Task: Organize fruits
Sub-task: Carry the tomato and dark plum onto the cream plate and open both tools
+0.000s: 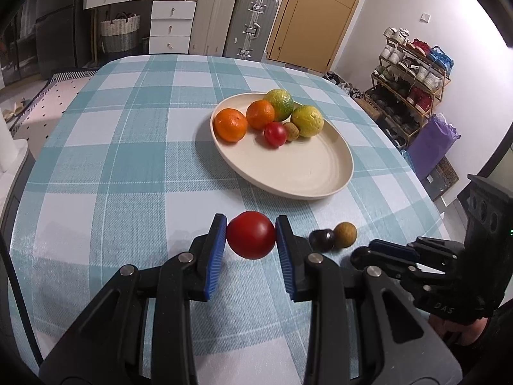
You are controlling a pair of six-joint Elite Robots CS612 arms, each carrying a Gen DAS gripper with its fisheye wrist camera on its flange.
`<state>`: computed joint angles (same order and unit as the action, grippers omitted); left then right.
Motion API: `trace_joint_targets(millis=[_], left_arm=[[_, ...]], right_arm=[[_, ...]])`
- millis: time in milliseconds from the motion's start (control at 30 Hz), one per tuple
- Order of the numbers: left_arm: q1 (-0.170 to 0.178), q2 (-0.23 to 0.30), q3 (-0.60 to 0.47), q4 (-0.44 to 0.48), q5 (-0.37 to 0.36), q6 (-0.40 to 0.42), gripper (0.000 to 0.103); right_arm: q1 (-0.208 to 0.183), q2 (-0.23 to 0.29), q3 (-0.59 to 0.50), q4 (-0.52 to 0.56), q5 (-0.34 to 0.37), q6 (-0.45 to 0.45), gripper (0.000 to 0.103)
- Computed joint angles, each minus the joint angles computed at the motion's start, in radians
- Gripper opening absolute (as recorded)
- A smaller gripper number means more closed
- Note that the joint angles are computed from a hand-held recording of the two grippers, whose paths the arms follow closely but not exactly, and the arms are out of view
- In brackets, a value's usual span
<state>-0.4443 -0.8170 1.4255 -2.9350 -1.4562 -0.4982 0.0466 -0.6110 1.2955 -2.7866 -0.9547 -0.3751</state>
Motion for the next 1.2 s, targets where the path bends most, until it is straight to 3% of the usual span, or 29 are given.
trace_joint_targets(millis=[400, 600, 900, 1200], left_arm=[[0.015, 0.058, -0.106, 0.048, -0.029, 0.005, 0.028], [0.026, 0.1, -0.184, 0.081, -0.041, -0.011, 0.028], [0.04, 0.17, -0.31, 0.153, -0.053, -0.024, 0.028], [0.057, 0.226, -0.41, 0.194, -0.097, -0.032, 0.028]], right_arm=[[-0.034, 0.011, -0.026, -0.045, 0.122, 0.089, 0.019], [-0.036, 0.03, -0.081, -0.073, 0.141, 0.113, 0.019], [-0.02, 0.104, -0.267, 0.004, 0.181, 0.117, 0.019], [0.009, 0.214, -0.517, 0.165, 0.207, 0.092, 0.019]])
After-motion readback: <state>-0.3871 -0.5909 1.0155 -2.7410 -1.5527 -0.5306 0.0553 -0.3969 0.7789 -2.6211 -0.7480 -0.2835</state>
